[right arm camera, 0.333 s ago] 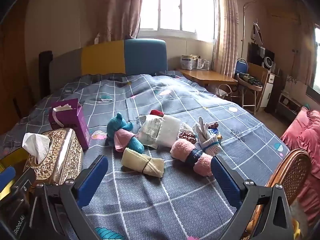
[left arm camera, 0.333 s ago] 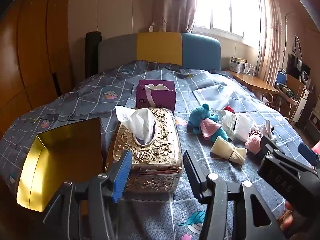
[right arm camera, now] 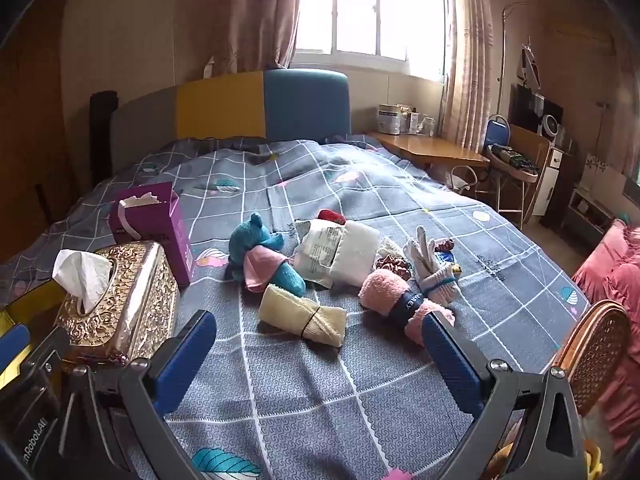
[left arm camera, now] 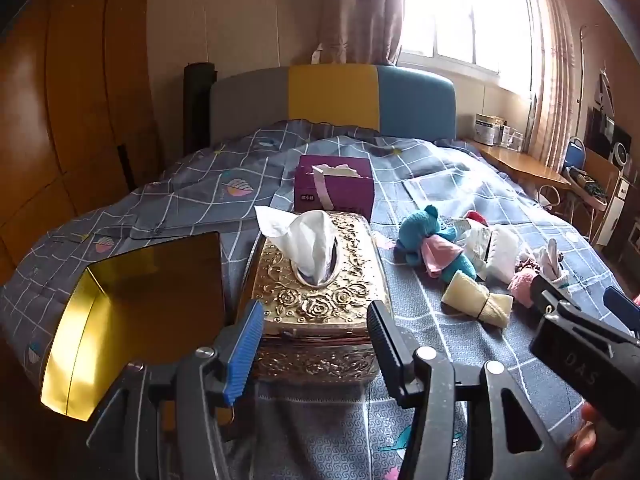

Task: Organize soft objects

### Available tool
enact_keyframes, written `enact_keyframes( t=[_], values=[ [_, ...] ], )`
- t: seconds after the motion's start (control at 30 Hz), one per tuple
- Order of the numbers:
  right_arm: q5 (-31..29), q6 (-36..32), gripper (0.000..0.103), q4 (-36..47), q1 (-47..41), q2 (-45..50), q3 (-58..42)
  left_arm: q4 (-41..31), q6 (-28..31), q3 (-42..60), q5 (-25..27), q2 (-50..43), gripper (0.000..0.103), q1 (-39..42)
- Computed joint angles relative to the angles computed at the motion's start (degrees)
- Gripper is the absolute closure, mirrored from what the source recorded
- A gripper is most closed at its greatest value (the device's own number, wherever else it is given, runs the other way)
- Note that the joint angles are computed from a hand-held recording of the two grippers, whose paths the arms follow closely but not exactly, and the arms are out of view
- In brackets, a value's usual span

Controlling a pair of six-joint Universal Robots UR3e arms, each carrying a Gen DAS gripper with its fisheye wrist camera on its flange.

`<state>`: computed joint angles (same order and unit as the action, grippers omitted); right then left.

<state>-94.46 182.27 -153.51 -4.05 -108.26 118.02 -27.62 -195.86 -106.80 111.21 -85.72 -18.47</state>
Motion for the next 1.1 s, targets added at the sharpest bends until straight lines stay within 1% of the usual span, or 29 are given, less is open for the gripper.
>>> enact_keyframes(
  t=[0.1,0.2,0.27,0.33,0.63,1.1],
  values=[
    [0.3,0.1,0.000,-0.2,-0.3,0.1,0.0,0.2,0.1,-0.5,0.1,0.4,0.049,0.3],
    [-0.6,0.6,0.000,-0.5,0.2,1.1,-0.3,0.4,0.5,-1.2,-0.2,0.9,0.049,0.9],
    [-1.7,0.7,0.000,-0.8,0.9,1.8,-0.4,0.2,0.0,-0.5,1.4,0.2,0.049,-0.5],
    [-2.9,0.0,0.000,-1.6,1.8,2.4,-0.4,0.2,0.2,-0.7,1.2,0.4,0.049,-0.4],
    [0.7,-0.4,0.000,-0.3,0.7,1.0,-0.3,-0.1,0.1,-1.1,0.6,0.7,0.049,0.2],
    [0.9,-0.6,0.000,-0.2,0.9,0.7,-0.2,-0.3,0.1,-1.7,0.2,1.6,0.049,0.3]
  ],
)
